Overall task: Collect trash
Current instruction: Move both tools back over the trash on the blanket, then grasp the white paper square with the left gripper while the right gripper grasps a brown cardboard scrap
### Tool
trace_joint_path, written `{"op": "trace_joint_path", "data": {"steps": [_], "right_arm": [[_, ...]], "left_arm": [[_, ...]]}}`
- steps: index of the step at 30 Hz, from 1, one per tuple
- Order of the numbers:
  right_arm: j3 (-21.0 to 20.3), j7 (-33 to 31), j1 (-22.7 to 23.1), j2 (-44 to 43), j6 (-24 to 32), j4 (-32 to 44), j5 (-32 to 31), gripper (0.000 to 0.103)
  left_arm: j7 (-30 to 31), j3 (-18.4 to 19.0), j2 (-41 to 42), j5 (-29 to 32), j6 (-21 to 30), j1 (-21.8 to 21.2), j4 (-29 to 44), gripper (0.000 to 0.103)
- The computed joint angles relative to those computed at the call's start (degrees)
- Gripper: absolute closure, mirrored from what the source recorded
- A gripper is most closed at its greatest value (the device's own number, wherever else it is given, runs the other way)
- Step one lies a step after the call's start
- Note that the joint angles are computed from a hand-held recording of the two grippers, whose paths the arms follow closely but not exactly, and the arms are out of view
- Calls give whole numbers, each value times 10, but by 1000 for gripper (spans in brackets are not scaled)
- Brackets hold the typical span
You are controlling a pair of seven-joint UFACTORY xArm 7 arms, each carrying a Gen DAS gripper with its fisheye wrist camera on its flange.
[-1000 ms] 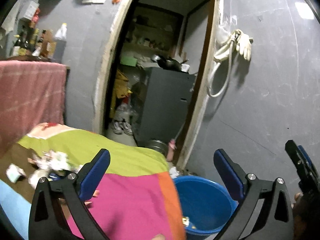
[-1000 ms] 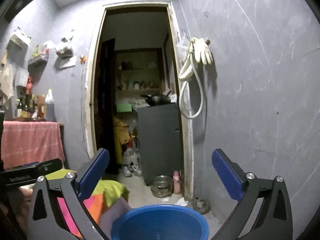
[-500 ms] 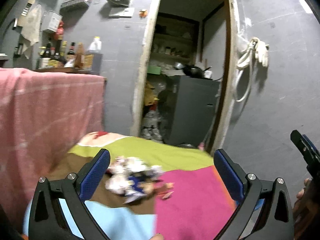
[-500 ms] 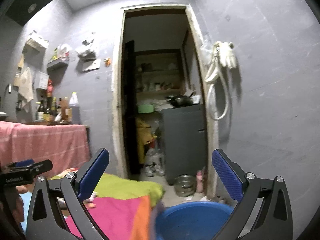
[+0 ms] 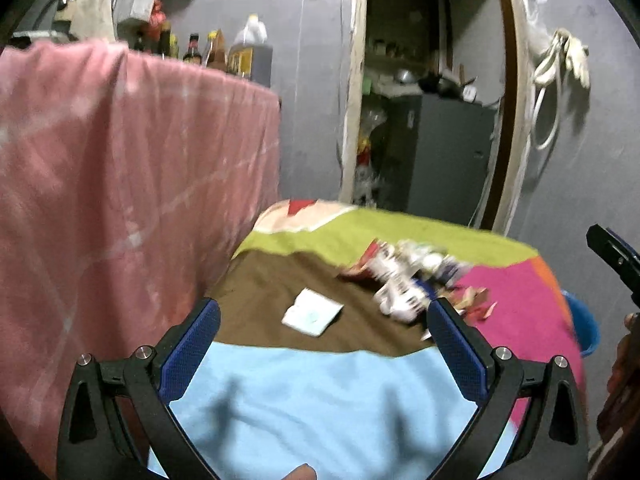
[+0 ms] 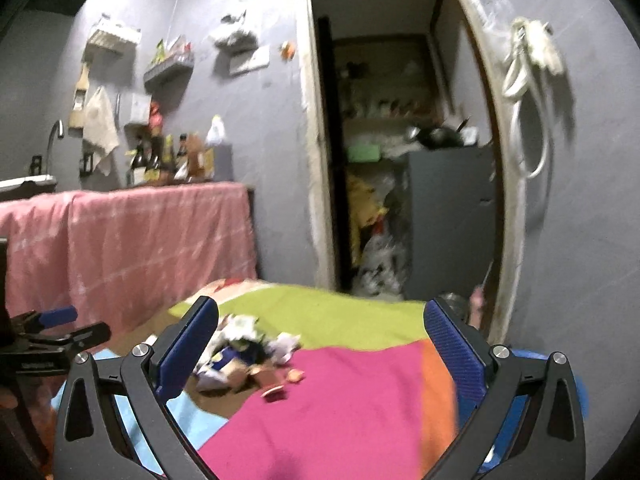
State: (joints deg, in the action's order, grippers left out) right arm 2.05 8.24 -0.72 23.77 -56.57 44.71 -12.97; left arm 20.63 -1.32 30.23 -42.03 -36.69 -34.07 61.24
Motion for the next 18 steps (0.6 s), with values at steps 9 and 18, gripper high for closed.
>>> {"op": "trace_joint_path", "data": {"steps": [9,18], "right_arm": [[16,5,-3,38,152,73,-48,13],[87,40,-72,85,314,161,-153,28]], "left_arm": [[-60,20,28,66,142,41,53,6],[-127,22,61,152,255,76,122,26]]}}
